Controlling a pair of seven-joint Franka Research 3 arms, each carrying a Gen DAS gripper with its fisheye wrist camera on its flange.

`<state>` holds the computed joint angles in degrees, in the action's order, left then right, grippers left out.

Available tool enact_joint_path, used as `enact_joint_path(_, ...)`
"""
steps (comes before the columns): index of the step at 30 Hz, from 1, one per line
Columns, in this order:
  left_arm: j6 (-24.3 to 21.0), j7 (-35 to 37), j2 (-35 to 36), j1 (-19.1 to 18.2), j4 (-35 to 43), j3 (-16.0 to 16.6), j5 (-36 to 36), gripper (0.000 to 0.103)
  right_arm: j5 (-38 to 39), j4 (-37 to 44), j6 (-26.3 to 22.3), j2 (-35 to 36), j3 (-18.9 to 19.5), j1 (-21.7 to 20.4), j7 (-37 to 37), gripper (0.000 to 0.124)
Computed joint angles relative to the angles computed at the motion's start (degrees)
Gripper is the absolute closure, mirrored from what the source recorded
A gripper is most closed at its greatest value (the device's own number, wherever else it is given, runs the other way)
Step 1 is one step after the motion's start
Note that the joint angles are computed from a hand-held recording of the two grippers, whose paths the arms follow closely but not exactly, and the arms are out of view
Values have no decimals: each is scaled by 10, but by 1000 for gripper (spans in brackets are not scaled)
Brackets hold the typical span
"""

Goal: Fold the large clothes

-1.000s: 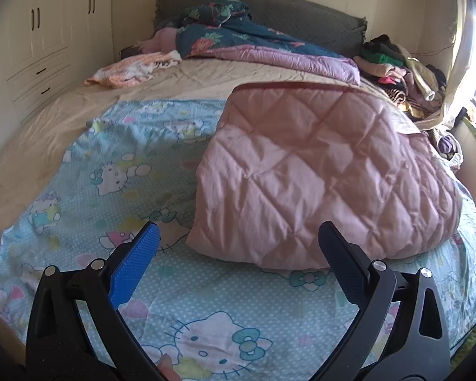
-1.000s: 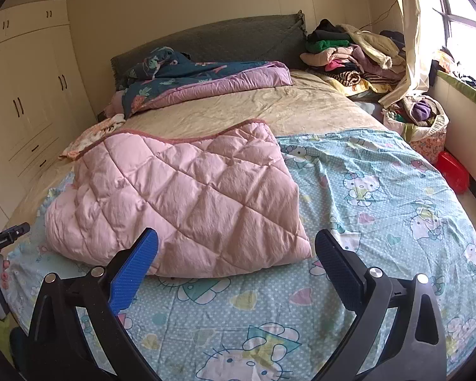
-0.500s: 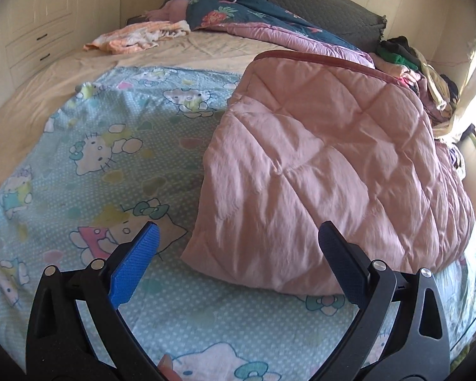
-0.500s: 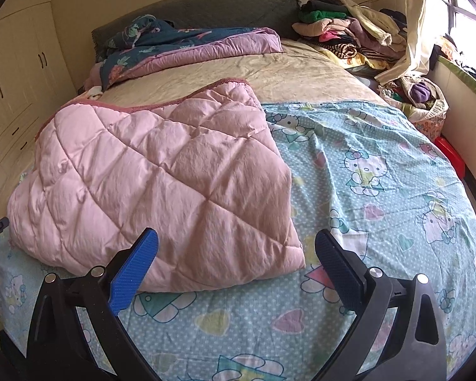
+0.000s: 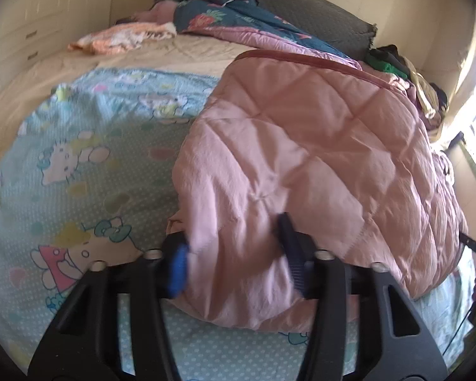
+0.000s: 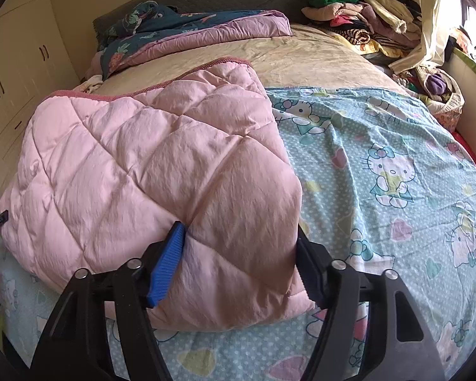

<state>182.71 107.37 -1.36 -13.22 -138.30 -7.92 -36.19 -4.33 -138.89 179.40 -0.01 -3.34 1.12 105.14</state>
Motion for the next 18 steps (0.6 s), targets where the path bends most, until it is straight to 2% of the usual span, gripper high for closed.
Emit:
enact_joint_path(1, 13, -69, -3, 21, -11, -14, 89, 80, -31, -2, 2, -3, 0, -1, 18, 79)
enact_joint_path(2, 21, -124, -6, 42, -17, -28, 162, 83, -58, -4, 6, -7, 1, -4, 36, 87)
enact_joint_path(3, 24, -145, -9, 49, -17, -30, 193, 86, -84, -6, 12, -12, 3, -8, 51, 96)
enact_joint_path(5, 25, -117, -12, 19, -7, 0, 176, 88, -221, 1, 19, -26, 31, -52, 157, 101)
enact_joint_path(6, 26, -98, -13, -4, 1, 21, 158, 88, -256, 7, 27, -32, 43, -69, 186, 103)
enact_joint_path(7, 25, -91, -12, -15, 11, 34, 155, 89, -251, 11, 37, -36, 46, -73, 187, 103)
enact_joint_path(8, 24, -111, -9, -6, 20, 32, 180, 89, -245, 17, 43, -38, 52, -80, 187, 104)
enact_joint_path(9, 22, -155, -5, 15, 29, 20, 230, 89, -239, 28, 45, -37, 59, -87, 186, 104)
enact_joint_path(10, 20, -235, 2, 46, 41, 6, 319, 89, -252, 42, 42, -32, 74, -103, 199, 104)
enact_joint_path(11, 16, -308, 11, 61, 56, 5, 401, 89, -256, 58, 37, -23, 76, -107, 205, 105)
enact_joint_path(13, 4, -392, 28, 66, 86, 14, 493, 89, -221, 87, 19, -2, 62, -88, 182, 105)
enact_joint_path(15, -11, -429, 44, 66, 111, 19, 537, 89, -157, 108, 6, 21, 56, -76, 144, 105)
enact_joint_path(18, -28, -495, 68, 54, 144, 37, 614, 89, -113, 131, -4, 50, 44, -64, 125, 105)
